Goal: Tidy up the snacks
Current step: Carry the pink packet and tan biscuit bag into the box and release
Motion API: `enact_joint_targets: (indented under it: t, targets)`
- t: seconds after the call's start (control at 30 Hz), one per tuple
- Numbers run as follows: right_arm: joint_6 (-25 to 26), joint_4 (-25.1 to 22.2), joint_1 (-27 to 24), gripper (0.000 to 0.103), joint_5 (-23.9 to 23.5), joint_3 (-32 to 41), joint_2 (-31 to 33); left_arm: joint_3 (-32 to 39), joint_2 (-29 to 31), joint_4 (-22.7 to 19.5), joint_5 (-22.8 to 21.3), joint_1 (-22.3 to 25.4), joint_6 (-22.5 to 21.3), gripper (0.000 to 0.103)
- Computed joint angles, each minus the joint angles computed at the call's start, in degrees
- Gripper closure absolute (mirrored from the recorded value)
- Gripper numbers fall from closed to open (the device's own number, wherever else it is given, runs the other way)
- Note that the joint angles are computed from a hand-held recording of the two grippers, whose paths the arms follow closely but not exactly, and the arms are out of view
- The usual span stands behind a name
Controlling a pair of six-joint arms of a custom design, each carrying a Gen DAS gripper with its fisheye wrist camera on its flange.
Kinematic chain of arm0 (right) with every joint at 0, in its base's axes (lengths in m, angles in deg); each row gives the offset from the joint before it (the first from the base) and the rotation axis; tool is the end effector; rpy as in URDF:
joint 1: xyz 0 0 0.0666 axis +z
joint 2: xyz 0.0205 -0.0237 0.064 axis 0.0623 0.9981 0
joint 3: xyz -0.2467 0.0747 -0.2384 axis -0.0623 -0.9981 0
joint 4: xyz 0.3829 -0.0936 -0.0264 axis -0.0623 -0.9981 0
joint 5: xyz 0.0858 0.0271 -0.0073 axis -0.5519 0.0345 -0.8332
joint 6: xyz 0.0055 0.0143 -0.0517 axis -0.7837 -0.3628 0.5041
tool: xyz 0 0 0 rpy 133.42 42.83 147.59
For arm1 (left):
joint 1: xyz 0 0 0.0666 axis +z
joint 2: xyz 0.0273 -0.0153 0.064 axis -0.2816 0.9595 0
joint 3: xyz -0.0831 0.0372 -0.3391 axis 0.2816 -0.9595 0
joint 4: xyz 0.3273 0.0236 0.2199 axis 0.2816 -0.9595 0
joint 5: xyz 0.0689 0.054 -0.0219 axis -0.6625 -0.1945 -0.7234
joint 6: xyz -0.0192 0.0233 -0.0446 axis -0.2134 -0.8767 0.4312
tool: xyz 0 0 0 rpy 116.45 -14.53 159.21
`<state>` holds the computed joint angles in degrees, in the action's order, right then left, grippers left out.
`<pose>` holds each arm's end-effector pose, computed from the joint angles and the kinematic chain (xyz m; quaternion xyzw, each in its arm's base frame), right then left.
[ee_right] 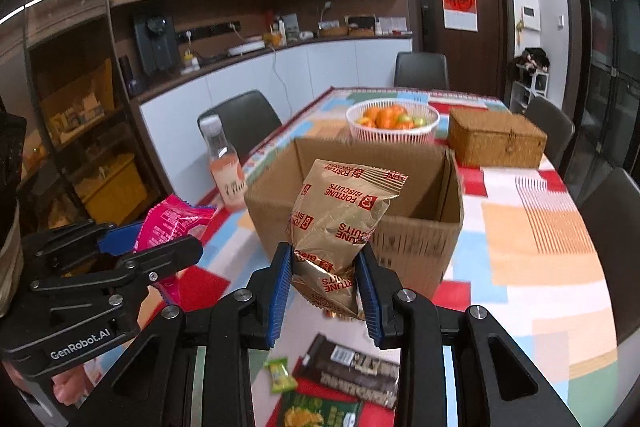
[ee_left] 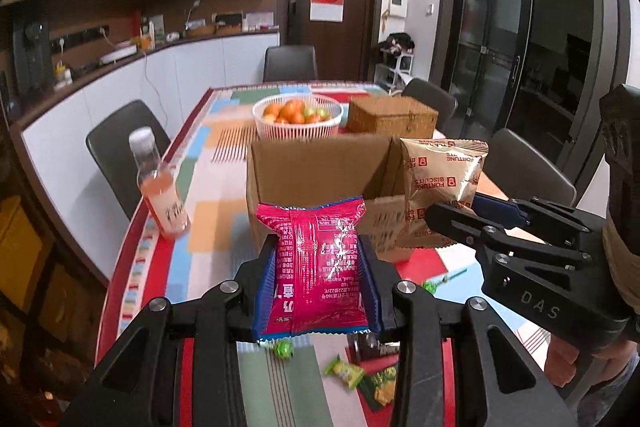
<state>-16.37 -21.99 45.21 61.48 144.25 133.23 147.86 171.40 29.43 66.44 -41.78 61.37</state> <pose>0.3723 0.3017 0.4530 0.1047 0.8765 0.0133 0.4696 0.4538 -0.2264 0.4833 0.3118 0.8358 -0.1823 0.4135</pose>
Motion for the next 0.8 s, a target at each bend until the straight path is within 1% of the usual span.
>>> enact_joint_targets:
  t: [0.1, 0.27, 0.4, 0.63, 0.8]
  targets:
    - [1.5, 0.42, -1.12, 0.07, -0.04, 1.42, 0.29, 1.94, 1.03, 0.3, -0.56, -0.32, -0.26, 0.066]
    - [3.53, 0.49, -2.96, 0.07, -0.26, 3.38, 0.79, 6.01, 3.69, -0.47, -0.67, -0.72, -0.3, 0.066]
    - [5.13, -0.2, -4.88, 0.07, -1.47, 5.47, 1.82, 11.28, 7.34, -2.51, -0.58, -0.99, -0.16, 0.066]
    - [6.59, -1.64, -8.07, 0.07, -4.43, 8.01, 3.91, 19.18, 13.26, -4.66, -0.79, -1.7, -0.58, 0.066]
    - [6.59, -2.75, -10.15, 0.07, -6.29, 9.26, 5.5, 25.44, 18.42, -7.93, -1.24, -2.05, -1.11, 0.066]
